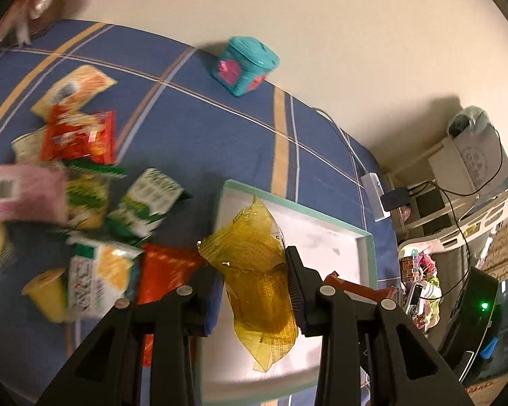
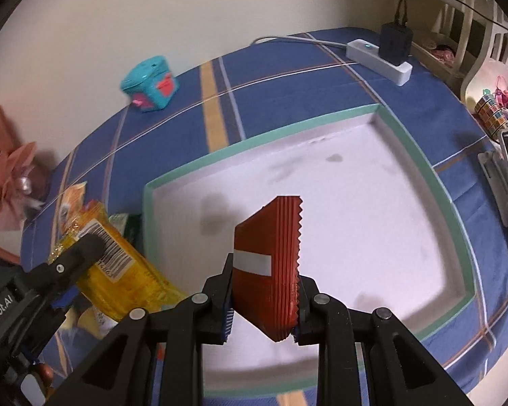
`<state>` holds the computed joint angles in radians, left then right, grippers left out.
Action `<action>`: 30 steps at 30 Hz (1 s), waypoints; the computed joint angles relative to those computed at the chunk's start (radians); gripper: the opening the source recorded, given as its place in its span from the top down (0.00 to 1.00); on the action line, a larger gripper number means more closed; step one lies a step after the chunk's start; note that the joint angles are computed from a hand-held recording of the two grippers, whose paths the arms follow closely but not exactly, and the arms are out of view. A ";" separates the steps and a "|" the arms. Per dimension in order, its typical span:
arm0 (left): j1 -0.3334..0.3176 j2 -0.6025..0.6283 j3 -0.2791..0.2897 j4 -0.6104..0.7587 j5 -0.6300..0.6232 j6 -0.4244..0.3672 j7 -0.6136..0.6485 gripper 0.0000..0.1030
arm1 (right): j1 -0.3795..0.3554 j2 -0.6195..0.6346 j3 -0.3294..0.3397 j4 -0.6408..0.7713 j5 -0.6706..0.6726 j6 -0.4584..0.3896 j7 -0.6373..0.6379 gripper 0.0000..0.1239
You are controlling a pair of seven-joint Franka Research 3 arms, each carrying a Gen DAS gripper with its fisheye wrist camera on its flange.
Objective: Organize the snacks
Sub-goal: 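Carry the red wafer pack with the right tool while the left tool carries the corn bag to the tray, then open the right tool over the white tray while the left tool releases the corn bag there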
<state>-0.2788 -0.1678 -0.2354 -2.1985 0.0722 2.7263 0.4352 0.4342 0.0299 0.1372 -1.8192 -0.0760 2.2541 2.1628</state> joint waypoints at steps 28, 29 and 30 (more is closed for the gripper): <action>0.002 0.099 -0.021 0.230 0.156 -0.364 -0.001 0.34 | -0.015 0.018 -0.022 0.065 -0.065 -0.060 0.024 0.75; 0.000 0.097 -0.024 0.244 0.170 -0.424 -0.005 0.31 | -0.015 0.014 -0.020 0.061 -0.064 -0.064 0.021 0.73; -0.001 0.091 -0.026 0.246 0.181 -0.459 -0.010 0.30 | -0.015 0.008 -0.018 0.054 -0.063 -0.065 0.020 0.70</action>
<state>-0.2801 -0.0764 -0.2614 -1.9521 0.2535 2.2670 0.4249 0.4196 0.0382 0.1192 -1.7652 -0.1387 2.1894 2.1827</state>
